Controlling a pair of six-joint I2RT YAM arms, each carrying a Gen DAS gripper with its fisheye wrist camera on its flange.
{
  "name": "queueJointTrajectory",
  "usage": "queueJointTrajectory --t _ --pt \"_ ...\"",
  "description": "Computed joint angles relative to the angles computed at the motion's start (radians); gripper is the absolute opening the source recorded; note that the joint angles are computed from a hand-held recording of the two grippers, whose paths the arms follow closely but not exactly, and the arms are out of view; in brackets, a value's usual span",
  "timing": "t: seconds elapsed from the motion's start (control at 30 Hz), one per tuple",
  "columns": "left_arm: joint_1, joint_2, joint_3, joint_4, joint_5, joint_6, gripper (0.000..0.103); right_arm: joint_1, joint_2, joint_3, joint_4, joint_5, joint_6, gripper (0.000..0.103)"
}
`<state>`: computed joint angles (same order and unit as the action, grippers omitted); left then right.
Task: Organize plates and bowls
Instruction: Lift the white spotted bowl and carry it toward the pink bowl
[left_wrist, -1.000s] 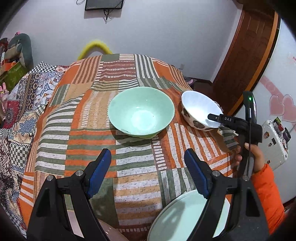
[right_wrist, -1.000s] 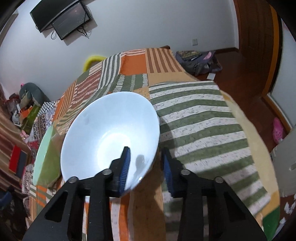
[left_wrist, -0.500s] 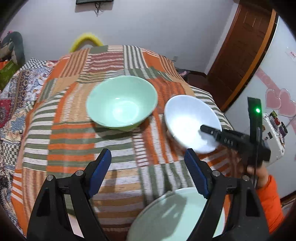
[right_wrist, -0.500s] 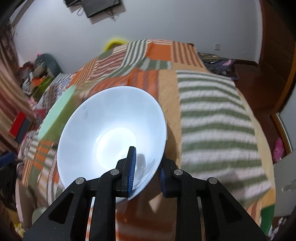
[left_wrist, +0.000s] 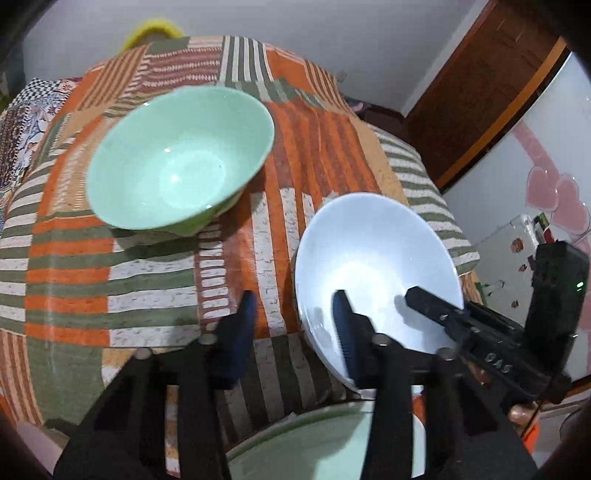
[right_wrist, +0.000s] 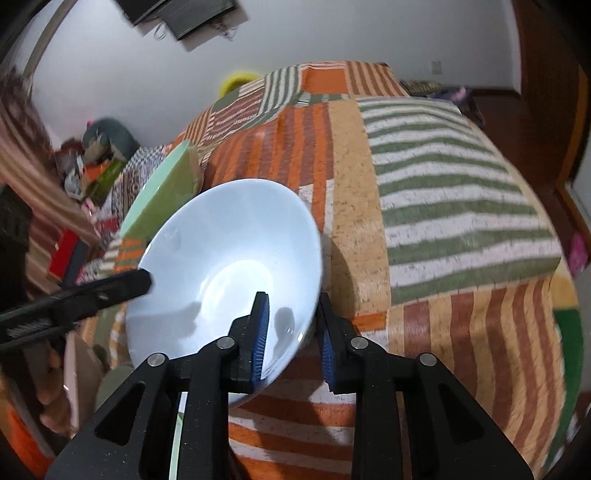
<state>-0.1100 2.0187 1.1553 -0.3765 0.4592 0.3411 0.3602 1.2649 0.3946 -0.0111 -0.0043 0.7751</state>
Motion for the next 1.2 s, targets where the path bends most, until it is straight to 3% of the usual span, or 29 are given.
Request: queueJointTrajectory --t 0.13,0.27,0.5,0.77,1.2 --pt "-0.015 0.025 -0.002 0.038 -0.020 -0.011 0.027 0.026 -0.031 -0.005 -0.010 0.053 0.022 0.023" --pt "-0.026 0.051 0.020 0.017 0.007 -0.012 0.013 0.043 -0.049 0.011 -0.035 0.079 0.004 0.022" --pt "-0.030 0.001 -0.024 0.025 0.008 -0.018 0.013 0.097 -0.021 0.084 -0.128 0.161 0.019 0.022" --pt "0.020 -0.217 -0.152 0.020 0.056 0.041 0.013 0.173 -0.142 0.113 -0.227 0.236 0.066 0.023" --pt "0.267 -0.472 -0.228 -0.188 0.214 0.234 0.013 0.448 -0.163 0.262 -0.376 0.464 0.155 0.023"
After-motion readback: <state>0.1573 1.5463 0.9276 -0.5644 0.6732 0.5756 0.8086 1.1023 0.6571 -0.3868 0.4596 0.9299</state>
